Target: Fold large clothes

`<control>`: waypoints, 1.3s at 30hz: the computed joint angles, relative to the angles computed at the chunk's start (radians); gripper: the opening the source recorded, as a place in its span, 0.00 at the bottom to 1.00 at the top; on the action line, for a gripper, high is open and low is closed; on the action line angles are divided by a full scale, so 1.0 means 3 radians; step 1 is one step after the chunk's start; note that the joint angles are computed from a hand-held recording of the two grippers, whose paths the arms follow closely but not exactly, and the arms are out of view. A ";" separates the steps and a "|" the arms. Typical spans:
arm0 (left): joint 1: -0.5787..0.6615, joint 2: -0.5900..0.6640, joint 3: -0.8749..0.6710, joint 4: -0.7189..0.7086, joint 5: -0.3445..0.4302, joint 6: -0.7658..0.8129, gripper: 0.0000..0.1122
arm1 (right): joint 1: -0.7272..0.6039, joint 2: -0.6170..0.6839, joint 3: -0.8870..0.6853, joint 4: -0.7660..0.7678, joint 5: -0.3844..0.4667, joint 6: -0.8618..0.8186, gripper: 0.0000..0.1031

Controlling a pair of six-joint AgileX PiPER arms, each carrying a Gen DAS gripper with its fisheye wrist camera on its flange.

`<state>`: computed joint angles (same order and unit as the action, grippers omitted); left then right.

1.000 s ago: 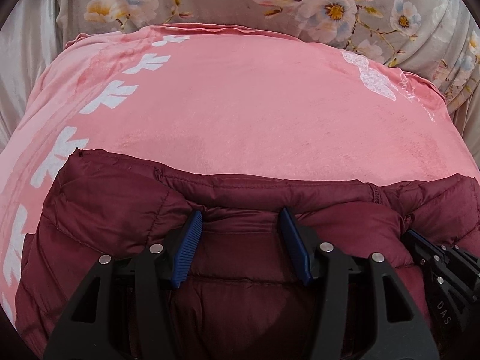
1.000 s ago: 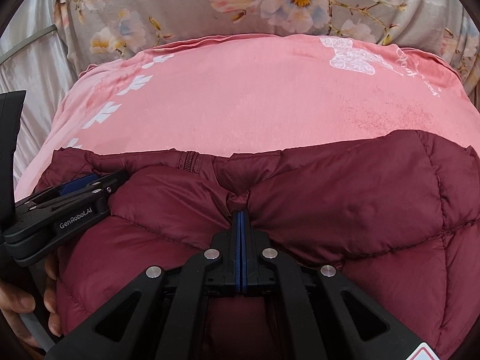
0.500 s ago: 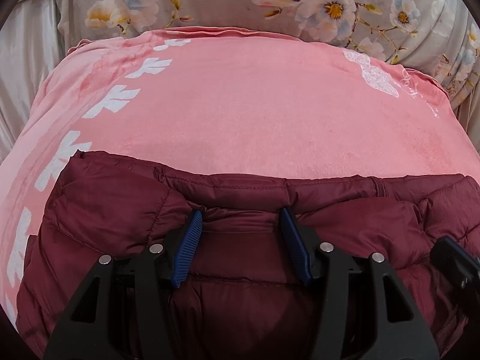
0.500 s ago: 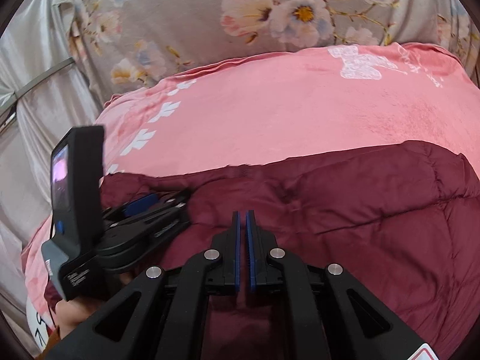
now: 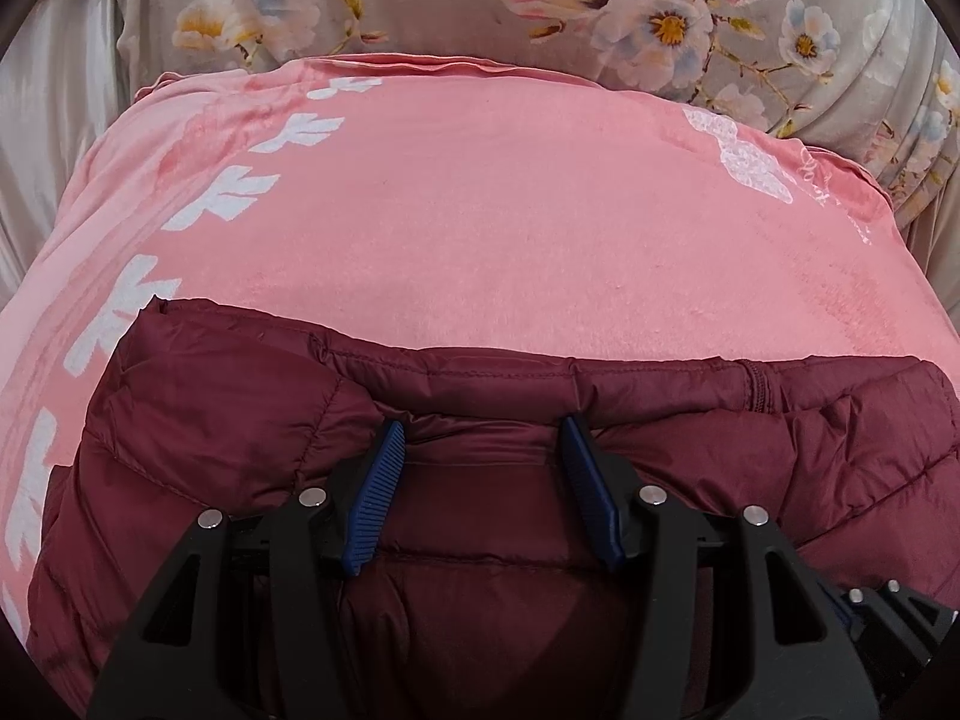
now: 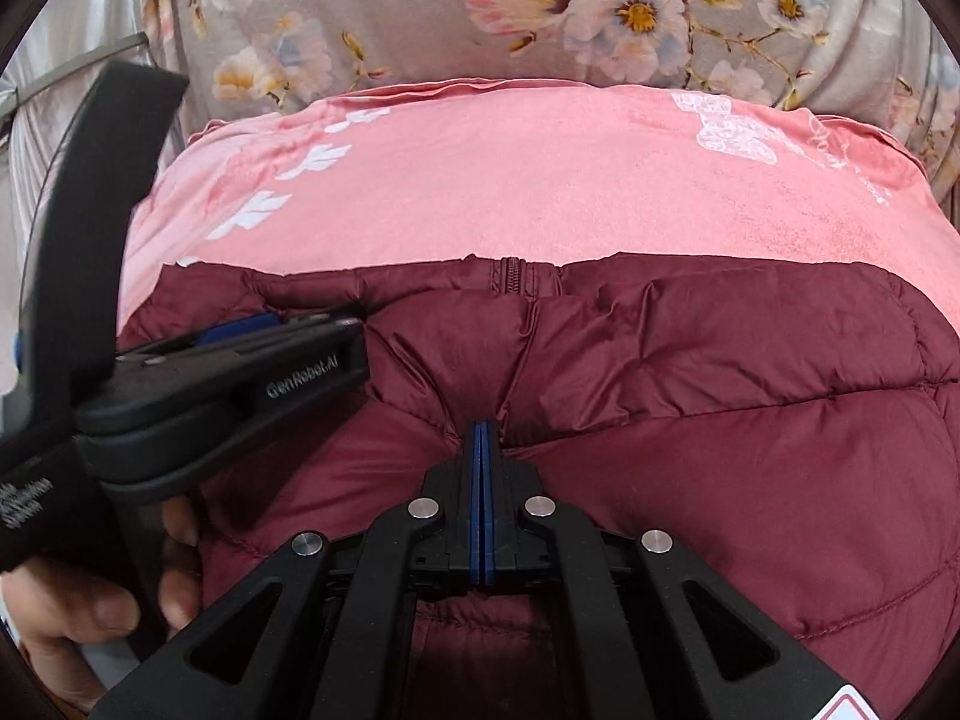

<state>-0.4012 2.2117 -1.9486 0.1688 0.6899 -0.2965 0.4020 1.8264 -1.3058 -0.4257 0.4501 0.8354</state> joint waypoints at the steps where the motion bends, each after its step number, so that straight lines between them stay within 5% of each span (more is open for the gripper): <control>1: 0.0013 -0.0007 0.0014 -0.0035 -0.0019 0.0027 0.47 | -0.0020 0.0001 0.0009 0.0082 -0.0024 -0.0069 0.00; 8: 0.0475 -0.0777 0.0943 -0.1299 -0.0388 0.0822 0.51 | -0.0102 -0.0012 0.0030 0.0384 -0.0096 -0.0365 0.00; 13: 0.1283 -0.1500 0.1686 -0.1982 -0.0129 0.1368 0.60 | -0.0060 -0.0556 0.0482 0.0506 -0.0397 -0.0376 0.01; 18: 0.2016 -0.1640 0.2078 -0.2671 0.0309 0.1925 0.61 | 0.0304 -0.1222 0.0951 0.0154 -0.0152 -0.0017 0.01; 24: 0.2048 -0.1708 0.2494 -0.3100 0.0388 0.2306 0.66 | 0.0717 -0.1688 0.1511 -0.0337 -0.0035 0.0845 0.01; 31: 0.1778 -0.1765 0.2575 -0.2882 0.0069 0.2103 0.74 | 0.0985 -0.1633 0.1676 -0.0925 0.0020 0.1523 0.01; 39: 0.1612 -0.1881 0.2542 -0.2692 0.0064 0.1968 0.39 | 0.1082 -0.1411 0.1709 -0.1441 0.0041 0.2034 0.01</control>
<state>0.0823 1.6473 -1.1861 -0.6389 0.7090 0.2940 0.7266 1.4031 -0.7931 -0.8580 0.4625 1.4456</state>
